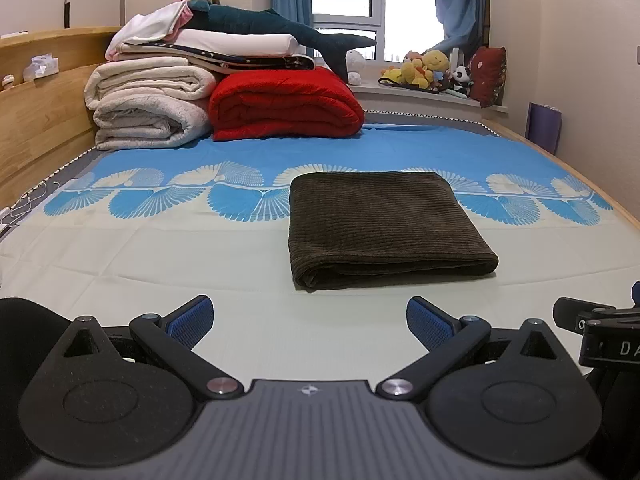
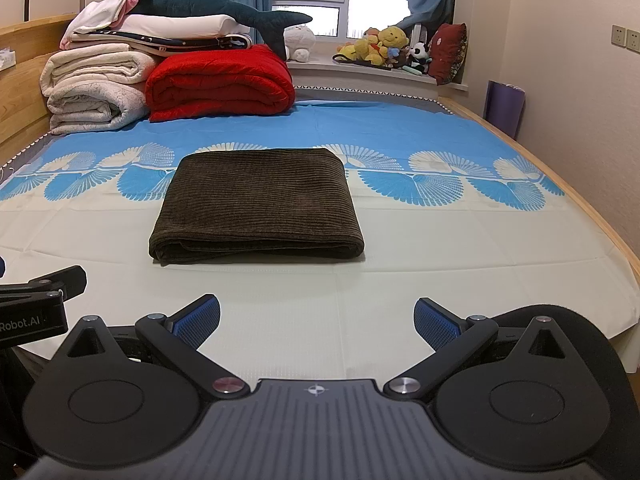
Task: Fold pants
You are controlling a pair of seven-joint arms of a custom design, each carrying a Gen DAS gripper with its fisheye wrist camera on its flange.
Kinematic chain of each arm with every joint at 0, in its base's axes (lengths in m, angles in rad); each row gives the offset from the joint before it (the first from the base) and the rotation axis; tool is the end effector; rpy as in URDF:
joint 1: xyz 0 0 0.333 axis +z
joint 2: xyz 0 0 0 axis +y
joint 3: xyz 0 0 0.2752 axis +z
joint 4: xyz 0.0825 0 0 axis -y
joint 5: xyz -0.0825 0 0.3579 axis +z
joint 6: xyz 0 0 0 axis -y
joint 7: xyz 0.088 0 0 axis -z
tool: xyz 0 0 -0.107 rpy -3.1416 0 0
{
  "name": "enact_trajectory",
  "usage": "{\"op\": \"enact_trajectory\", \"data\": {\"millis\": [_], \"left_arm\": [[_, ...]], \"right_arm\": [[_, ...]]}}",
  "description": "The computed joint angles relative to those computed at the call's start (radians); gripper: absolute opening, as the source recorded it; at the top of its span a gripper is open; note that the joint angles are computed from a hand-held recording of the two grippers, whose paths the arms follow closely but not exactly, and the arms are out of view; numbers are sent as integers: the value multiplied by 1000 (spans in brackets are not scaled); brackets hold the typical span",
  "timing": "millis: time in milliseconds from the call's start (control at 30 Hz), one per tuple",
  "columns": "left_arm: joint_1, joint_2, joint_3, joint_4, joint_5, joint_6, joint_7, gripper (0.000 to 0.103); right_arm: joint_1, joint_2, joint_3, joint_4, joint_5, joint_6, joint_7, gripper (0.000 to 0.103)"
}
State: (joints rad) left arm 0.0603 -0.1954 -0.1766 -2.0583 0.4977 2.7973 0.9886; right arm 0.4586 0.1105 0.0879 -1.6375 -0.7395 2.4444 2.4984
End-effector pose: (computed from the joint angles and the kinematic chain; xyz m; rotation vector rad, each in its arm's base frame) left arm 0.5246 -0.0910 0.5942 -1.6576 1.5547 -0.7989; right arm 0.5276 0.3166 0.5905 -1.6972 1.6601 -0.8573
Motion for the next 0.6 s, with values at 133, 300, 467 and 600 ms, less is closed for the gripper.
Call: {"op": "enact_trajectory", "data": {"millis": [133, 300, 467, 600], "left_arm": [[0, 0, -1, 0, 3, 0, -3, 103], [-2, 1, 2, 1, -3, 5, 6, 103], [1, 1, 2, 0, 3, 19, 7, 103], [3, 7, -3, 10, 9, 15, 9, 103]], "right_arm": [[1, 1, 0, 1, 0, 0, 0, 102], [1, 0, -1, 1, 0, 0, 0, 102], [0, 0, -1, 0, 1, 0, 0, 102], [0, -1, -1, -2, 1, 2, 0, 102]]}}
